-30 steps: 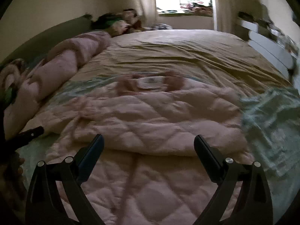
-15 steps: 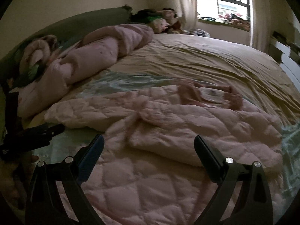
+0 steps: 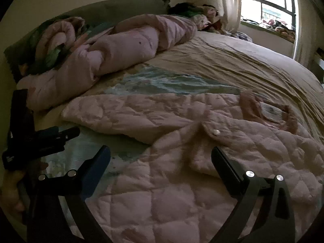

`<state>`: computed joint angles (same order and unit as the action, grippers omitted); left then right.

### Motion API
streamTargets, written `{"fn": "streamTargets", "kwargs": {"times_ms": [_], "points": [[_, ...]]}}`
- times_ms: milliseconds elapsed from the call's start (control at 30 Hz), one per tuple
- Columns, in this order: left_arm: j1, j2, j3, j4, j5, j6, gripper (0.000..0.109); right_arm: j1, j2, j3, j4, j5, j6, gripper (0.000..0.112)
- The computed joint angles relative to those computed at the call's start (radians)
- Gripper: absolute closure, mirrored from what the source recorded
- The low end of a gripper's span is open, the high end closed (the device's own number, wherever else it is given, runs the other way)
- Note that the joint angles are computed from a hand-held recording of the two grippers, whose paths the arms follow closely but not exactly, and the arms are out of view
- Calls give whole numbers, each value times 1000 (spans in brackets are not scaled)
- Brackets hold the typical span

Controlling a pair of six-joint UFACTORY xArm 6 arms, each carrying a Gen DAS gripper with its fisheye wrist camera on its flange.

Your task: Fold large clothes

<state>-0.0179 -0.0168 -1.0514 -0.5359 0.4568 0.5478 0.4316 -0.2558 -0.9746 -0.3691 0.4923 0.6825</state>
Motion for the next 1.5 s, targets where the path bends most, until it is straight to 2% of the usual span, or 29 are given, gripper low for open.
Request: {"fn": "streamTargets", "kwargs": {"times_ms": [367,667,867,1100,1133,1200,1233,1300,1333,1367,1500], "points": [[47,84,-63,-11,11,1,15,39,152,-127,58,-15,-67,13],[98,206,-163,-18,20,-38,15,60,254,-214,93,-3,-111,13],[141,338,-300,-35,84,-77,15,64,289,-233,94,11,-107,13],[204,515,-516,-187,168,-117,15,53,267,-198,71,26,-77,13],[210,535,-543,-200,179,-130,18,51,260,-191,66,28,-72,13],[218,566,-588,-213,175,-166,42,42,235,-165,45,31,-50,13],[216,578,-606,-186,165,-197,59,37,223,-152,37,33,-39,13],[205,578,-613,-129,140,-233,74,28,199,-128,36,31,-28,13],[202,569,-608,-132,120,-220,86,24,188,-117,35,30,-23,13],[199,553,-596,-147,100,-197,91,18,168,-98,33,28,-19,13],[184,443,-541,-261,69,-67,96,-7,77,-11,26,19,2,13]]}}
